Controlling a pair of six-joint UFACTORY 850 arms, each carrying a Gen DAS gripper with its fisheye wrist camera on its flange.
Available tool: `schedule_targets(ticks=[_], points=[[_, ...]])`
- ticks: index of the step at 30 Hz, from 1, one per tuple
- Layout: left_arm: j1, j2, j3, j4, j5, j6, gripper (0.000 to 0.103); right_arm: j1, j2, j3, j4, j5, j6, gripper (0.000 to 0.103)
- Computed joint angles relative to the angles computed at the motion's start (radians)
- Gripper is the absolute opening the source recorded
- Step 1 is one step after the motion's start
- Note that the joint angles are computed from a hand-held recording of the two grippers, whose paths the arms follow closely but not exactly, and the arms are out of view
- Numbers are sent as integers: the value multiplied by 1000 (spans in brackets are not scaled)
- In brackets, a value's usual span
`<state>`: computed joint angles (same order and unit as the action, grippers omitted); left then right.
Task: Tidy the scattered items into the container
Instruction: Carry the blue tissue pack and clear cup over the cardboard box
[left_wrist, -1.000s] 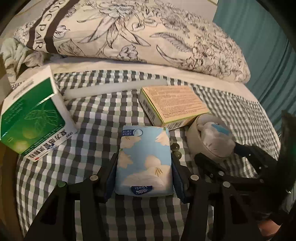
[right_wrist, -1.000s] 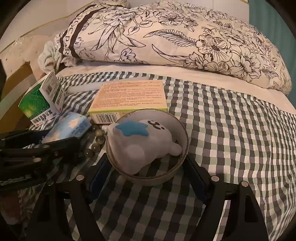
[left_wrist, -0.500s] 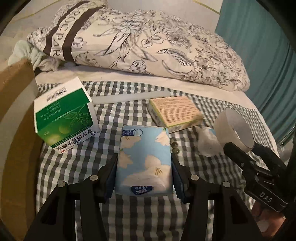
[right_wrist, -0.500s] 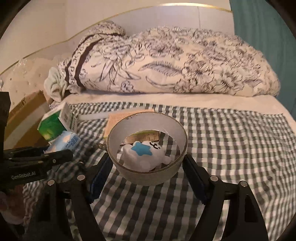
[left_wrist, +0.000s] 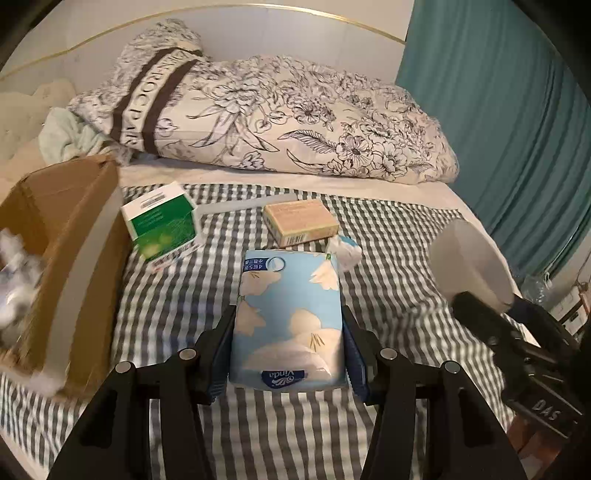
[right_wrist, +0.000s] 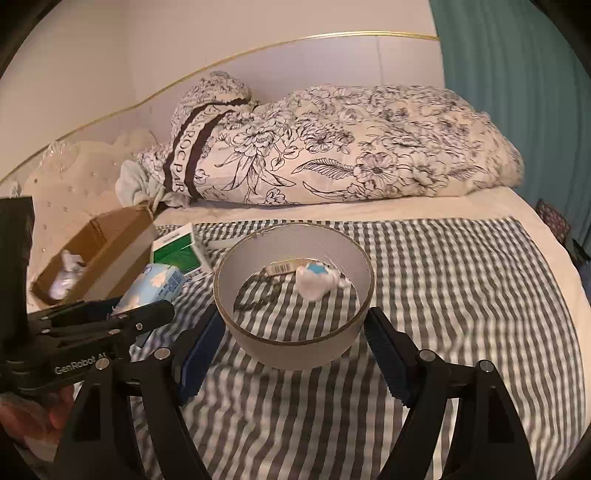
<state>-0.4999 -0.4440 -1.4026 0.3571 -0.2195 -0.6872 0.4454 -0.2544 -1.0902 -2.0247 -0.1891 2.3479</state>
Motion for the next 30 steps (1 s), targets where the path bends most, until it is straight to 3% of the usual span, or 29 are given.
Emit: schedule_targets(ticks=[5,9,12,14,23,30], points=[[-9,128,126,-3,21,-3,54,75,126,96,272,-72,-217,77],[2,214,195,-40,25,30,54,133,172,119,391,-122,-305,78],[10,276,237,46,26,-43,54,182,186,107,467,-158,-372,78],[29,317,260,-1,32,9,54,212,190,89,489,-169,-397,78],[136,444,313,0,-14,76,54,303,126,-58,510,-184,-442,78],[251,459,294,-179,-26,289,54,341,-10,-249,595,-148,-565,78]])
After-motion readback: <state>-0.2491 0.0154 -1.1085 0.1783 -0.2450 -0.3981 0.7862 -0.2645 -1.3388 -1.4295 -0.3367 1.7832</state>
